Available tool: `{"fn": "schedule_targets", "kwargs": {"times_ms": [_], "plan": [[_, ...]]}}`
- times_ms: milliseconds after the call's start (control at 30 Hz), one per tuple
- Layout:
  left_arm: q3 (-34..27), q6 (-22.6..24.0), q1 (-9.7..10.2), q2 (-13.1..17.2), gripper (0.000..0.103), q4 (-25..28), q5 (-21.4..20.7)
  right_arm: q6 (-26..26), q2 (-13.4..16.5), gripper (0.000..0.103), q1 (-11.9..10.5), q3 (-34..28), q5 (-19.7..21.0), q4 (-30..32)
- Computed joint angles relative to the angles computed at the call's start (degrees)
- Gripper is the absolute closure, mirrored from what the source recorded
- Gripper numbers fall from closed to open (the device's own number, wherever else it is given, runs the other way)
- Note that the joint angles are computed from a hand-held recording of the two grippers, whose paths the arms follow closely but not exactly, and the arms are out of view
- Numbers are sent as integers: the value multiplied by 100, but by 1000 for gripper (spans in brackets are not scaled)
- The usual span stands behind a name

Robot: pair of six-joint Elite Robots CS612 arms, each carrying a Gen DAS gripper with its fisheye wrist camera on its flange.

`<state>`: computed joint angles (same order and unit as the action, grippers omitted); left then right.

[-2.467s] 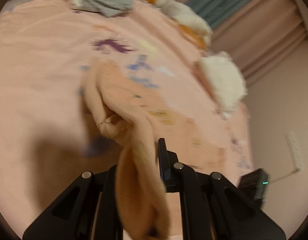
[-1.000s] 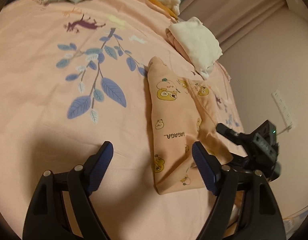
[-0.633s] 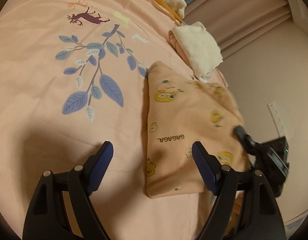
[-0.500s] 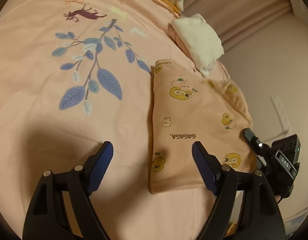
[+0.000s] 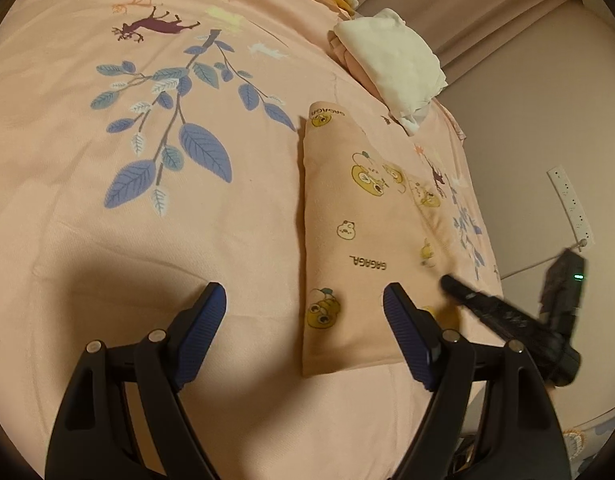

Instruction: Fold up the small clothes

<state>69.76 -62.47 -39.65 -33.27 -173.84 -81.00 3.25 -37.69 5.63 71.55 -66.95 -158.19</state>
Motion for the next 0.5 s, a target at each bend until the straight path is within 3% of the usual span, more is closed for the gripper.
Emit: {"fn": "schedule_targets", "kwargs": {"times_ms": [67, 167, 300, 367, 433, 500], "plan": [[-7, -3, 18, 9, 23, -15, -81, 27, 33, 91, -25, -183, -95, 704], [-36, -51, 22, 12, 23, 132, -26, 301, 6, 91, -143, -197, 328, 882], [-111, 10, 14, 36, 23, 316, -39, 753, -133, 86, -174, 188, 33, -727], [-152, 78, 5, 54, 23, 375, -56, 1034, 63, 59, -224, 83, 458, -1618], [-199, 132, -9, 70, 23, 478, -32, 1318, 300, 57, -224, -201, 831, -1704], [-239, 198, -22, 77, 23, 597, 8, 1258, 458, 59, -144, -555, 737, -830]]}}
